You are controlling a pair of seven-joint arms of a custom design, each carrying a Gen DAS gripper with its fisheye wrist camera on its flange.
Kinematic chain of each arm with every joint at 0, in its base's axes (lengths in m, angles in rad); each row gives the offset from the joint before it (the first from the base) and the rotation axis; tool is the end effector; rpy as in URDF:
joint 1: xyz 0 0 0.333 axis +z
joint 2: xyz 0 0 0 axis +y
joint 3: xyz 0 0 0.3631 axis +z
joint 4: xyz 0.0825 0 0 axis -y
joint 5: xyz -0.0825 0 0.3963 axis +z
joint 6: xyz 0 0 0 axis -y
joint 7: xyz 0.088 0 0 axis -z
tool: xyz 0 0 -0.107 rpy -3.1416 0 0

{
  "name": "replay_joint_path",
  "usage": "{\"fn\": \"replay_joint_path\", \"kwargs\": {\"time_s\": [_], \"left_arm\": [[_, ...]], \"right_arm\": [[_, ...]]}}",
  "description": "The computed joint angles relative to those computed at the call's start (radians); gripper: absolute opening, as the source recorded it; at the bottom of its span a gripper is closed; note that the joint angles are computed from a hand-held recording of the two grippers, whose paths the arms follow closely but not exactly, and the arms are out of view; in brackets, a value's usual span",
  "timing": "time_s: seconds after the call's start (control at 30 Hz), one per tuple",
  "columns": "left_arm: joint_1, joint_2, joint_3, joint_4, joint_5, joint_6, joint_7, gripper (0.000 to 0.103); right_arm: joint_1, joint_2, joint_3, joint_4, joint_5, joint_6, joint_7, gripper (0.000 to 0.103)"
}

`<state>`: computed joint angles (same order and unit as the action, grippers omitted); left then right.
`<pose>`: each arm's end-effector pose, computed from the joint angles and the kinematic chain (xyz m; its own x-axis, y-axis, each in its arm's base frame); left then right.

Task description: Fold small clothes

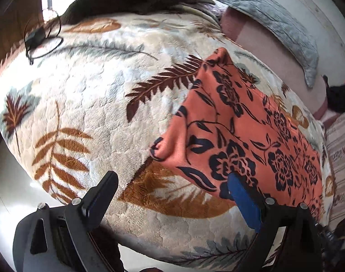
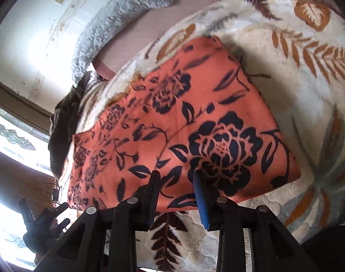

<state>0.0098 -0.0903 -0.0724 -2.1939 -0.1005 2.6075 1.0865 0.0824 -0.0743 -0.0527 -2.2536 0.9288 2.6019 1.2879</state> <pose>0.5604 -0.0340 0.5204 0.3985 -0.8688 0.2940 -0.7814 -0.4894 -0.3871 0.5474 -0.0006 0.4740 -0.2171 -0.7713 -0.5983 -0.8291 0.4693 -0.3041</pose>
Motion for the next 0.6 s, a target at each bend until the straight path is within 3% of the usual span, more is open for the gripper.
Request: {"fn": "replay_joint_path", "kwargs": {"time_s": [0.07, 0.2, 0.23, 0.27, 0.3, 0.4, 0.6], "left_arm": [[0.0, 0.004, 0.02, -0.013, -0.108, 0.035, 0.037, 0.092], [-0.005, 0.032, 0.04, 0.003, -0.354, 0.05, 0.178, 0.067], [-0.006, 0.041, 0.039, 0.01, -0.419, 0.048, 0.221, 0.066], [-0.002, 0.049, 0.034, 0.018, -0.442, 0.037, 0.234, 0.066], [0.003, 0.052, 0.026, 0.021, -0.435, 0.037, 0.222, 0.066], [0.009, 0.066, 0.011, 0.032, -0.46, 0.057, 0.232, 0.066], [0.018, 0.102, -0.008, 0.059, -0.555, 0.1, 0.3, 0.063]], "right_arm": [[0.001, 0.0, -0.004, 0.0, 0.05, 0.003, -0.024, 0.033], [-0.009, -0.018, -0.028, 0.0, 0.178, -0.07, -0.087, 0.037], [-0.015, -0.023, -0.037, -0.003, 0.218, -0.109, -0.092, 0.046], [-0.023, -0.031, -0.047, -0.012, 0.263, -0.142, -0.101, 0.066], [-0.029, -0.043, -0.053, -0.026, 0.316, -0.158, -0.111, 0.071], [-0.044, -0.077, -0.063, -0.07, 0.385, -0.193, -0.112, 0.072], [-0.064, -0.075, -0.063, -0.1, 0.413, -0.14, -0.033, 0.072]]}}
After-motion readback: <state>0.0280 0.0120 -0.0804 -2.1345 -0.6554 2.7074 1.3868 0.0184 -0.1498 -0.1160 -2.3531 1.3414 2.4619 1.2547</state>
